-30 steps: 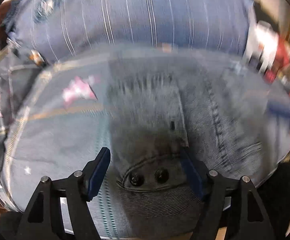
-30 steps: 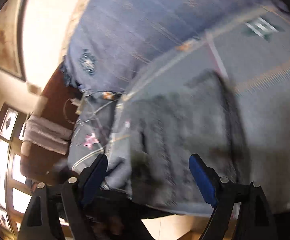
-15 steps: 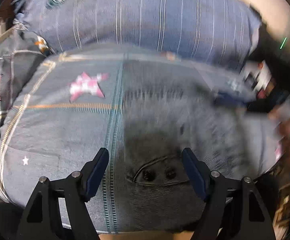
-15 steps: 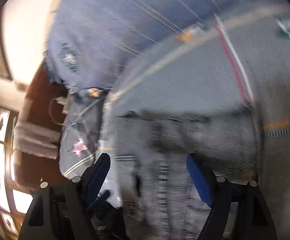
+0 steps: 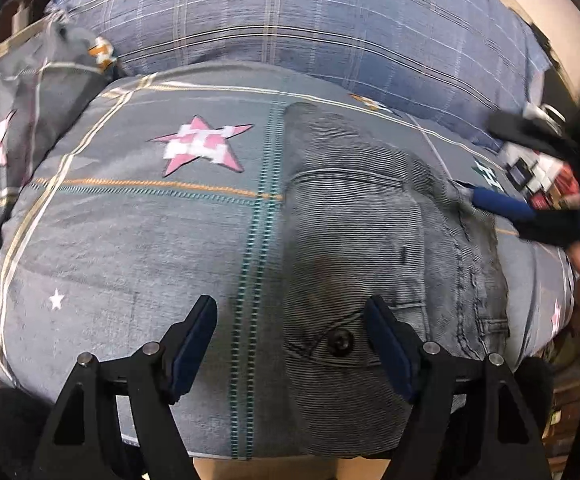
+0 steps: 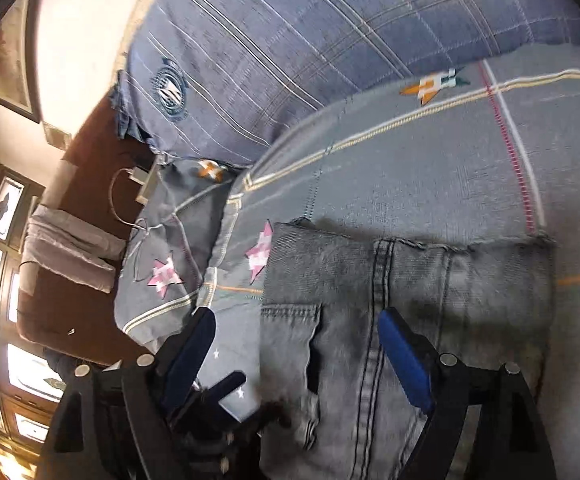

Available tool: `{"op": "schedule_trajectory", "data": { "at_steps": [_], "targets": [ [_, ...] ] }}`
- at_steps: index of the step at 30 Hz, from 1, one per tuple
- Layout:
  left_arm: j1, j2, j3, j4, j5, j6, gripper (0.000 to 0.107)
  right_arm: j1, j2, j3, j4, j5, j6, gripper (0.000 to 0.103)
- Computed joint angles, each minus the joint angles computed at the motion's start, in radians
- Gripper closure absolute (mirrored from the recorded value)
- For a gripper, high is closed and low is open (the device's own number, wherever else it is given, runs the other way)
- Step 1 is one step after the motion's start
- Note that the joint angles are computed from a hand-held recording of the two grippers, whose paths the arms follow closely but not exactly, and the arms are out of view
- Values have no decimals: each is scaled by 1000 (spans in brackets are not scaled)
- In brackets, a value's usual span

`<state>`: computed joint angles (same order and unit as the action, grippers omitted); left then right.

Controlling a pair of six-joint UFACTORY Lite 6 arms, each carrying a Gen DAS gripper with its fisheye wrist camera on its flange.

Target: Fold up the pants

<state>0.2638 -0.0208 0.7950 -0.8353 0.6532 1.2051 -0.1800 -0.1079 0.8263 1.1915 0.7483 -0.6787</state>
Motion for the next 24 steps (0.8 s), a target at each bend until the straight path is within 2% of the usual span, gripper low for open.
{"op": "schedule_trajectory", "data": {
  "at_steps": [2,4,5,7,10,14,18,20,24],
  "targets": [
    [7,16,10,3,8,-11,30,-38,-33,-67,10,-9,-31,14],
    [-1,-7,-3,16,-5,-23,30,-35,57,-74,-14,-75,-23,13],
    [-2,-25,-15,24,-8,-27,30,-60,81,-100,21,-73,-67,13],
    [5,-66,-39,32,-19,-26,30,-96,12,-134,35,-36,-58,13],
    [15,-62,-27,35,-13,-36,30,-64,-138,-143,-83,-26,61,13],
    [20,-63,-26,48,-23,-48,30,-89,-346,-272,-92,55,80,13],
    [18,-51,-28,53,-30,-53,30,-91,-269,-409,-43,-20,-27,13],
    [31,-61,-32,48,-24,-35,30,-120,-320,-412,-48,14,-11,13],
    [67,-41,-19,27,-9,-25,30,-88,-421,-308,-198,39,146,13]
  ]
}}
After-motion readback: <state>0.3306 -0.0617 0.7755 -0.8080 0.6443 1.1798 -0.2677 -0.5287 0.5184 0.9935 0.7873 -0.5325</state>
